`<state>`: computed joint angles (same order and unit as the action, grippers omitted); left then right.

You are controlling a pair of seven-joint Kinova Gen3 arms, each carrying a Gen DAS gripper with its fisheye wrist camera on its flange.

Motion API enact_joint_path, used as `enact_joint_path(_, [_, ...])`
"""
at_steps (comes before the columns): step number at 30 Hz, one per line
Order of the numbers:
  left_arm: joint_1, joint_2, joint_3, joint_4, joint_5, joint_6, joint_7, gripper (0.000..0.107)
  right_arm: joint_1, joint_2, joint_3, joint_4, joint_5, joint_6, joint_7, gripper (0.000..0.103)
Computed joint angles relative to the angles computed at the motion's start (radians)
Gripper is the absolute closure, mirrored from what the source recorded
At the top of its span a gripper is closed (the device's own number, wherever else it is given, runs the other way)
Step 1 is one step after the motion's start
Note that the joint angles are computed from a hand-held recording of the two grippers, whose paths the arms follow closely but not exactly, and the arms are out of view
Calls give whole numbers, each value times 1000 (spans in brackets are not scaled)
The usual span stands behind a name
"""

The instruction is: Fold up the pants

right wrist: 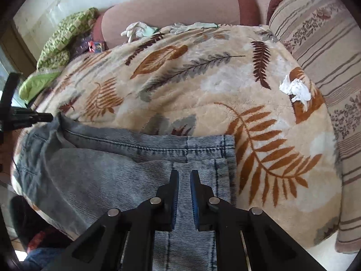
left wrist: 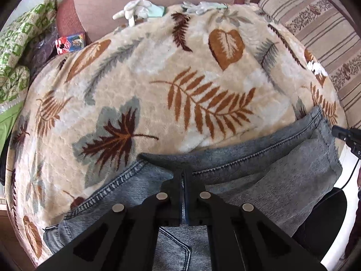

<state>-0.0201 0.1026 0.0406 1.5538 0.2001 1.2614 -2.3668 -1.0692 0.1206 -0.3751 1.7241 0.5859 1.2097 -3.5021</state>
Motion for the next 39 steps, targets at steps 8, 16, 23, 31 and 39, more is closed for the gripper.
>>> enact_joint_path(8, [-53,28,-21,-79,76,73,31,106,267,-176,-273,229,93,-293,-325,88])
enact_joint_path(16, [-105,-12,-129,41,106,63,-40,106,81,-77,-56,146,108,-392,-208,88])
enact_joint_path(23, [-355,-41,-122,197,256,128,-324,101,265,130,-135,-59,136,-600,73,87])
enact_joint_path(31, [-424,5,-197,258,345,164,-570,101,418,479,-403,-421,194,-437,398,41])
enact_joint_path(39, [-478,73,-178,219,377,232,-603,101,249,615,-287,-728,147,-112,723,37])
